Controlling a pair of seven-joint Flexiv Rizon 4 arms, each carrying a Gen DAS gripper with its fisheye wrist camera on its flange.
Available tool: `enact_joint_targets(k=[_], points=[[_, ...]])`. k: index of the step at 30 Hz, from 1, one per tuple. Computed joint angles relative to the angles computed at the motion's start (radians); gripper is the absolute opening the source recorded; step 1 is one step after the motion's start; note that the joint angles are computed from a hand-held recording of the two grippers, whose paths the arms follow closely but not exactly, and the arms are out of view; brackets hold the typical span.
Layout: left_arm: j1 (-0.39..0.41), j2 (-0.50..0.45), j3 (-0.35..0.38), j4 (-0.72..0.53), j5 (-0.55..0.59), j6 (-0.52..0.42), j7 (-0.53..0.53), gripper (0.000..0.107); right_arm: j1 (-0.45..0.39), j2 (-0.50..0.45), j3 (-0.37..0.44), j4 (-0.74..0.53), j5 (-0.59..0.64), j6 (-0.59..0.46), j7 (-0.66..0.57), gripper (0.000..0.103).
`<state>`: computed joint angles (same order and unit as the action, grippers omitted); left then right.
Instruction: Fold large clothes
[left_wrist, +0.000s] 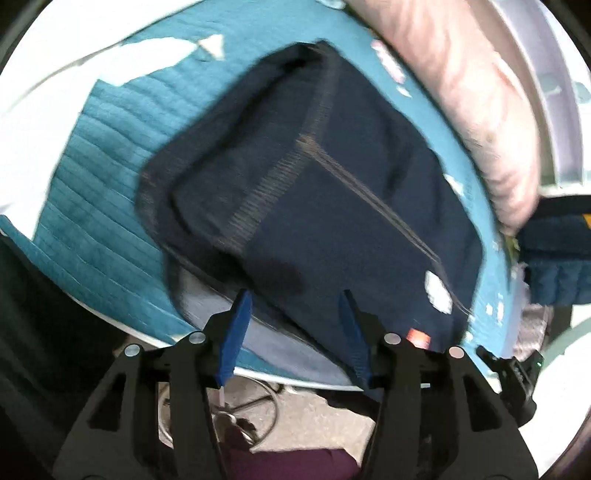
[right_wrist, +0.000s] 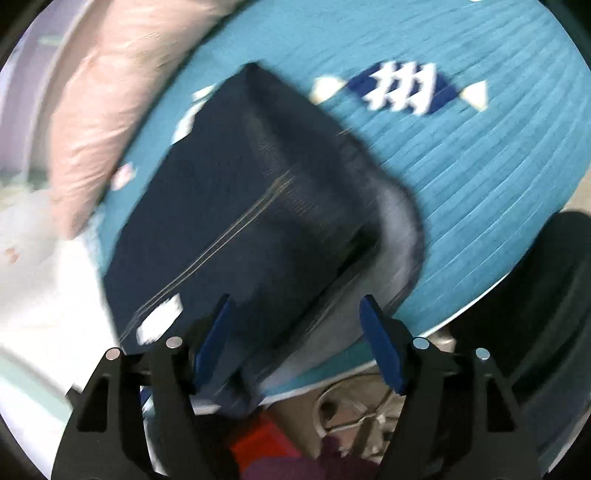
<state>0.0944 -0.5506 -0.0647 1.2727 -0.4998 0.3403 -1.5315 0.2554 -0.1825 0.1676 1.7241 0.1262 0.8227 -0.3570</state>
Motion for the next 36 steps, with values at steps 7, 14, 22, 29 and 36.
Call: enact_joint_targets(k=[7,14,22,29,36], points=[[-0.032,-0.03,-0.034,-0.003,-0.018,-0.159,0.003,0.049,0.008,-0.129,0.085,-0.157,0.265,-0.034,-0.248,0.067],[-0.04,-0.035,-0.056,0.07,-0.13,-0.09,-0.006,0.023,0.011,-0.214,0.118,-0.209,0.352,0.109,-0.364,0.017],[-0.012,0.029,-0.061,0.115,-0.213,-0.083,0.15,0.018,-0.066,-0.145,0.189,-0.143,0.582,0.265,-0.582,0.016],[-0.042,-0.01,-0.029,0.09,-0.077,-0.123,0.103,0.019,-0.012,-0.16,0.123,-0.089,0.467,0.144,-0.375,0.015],[-0.094,-0.005,-0.019,-0.06,0.093,-0.198,0.161,0.027,0.037,-0.13,0.079,-0.167,0.219,-0.047,-0.375,0.036]])
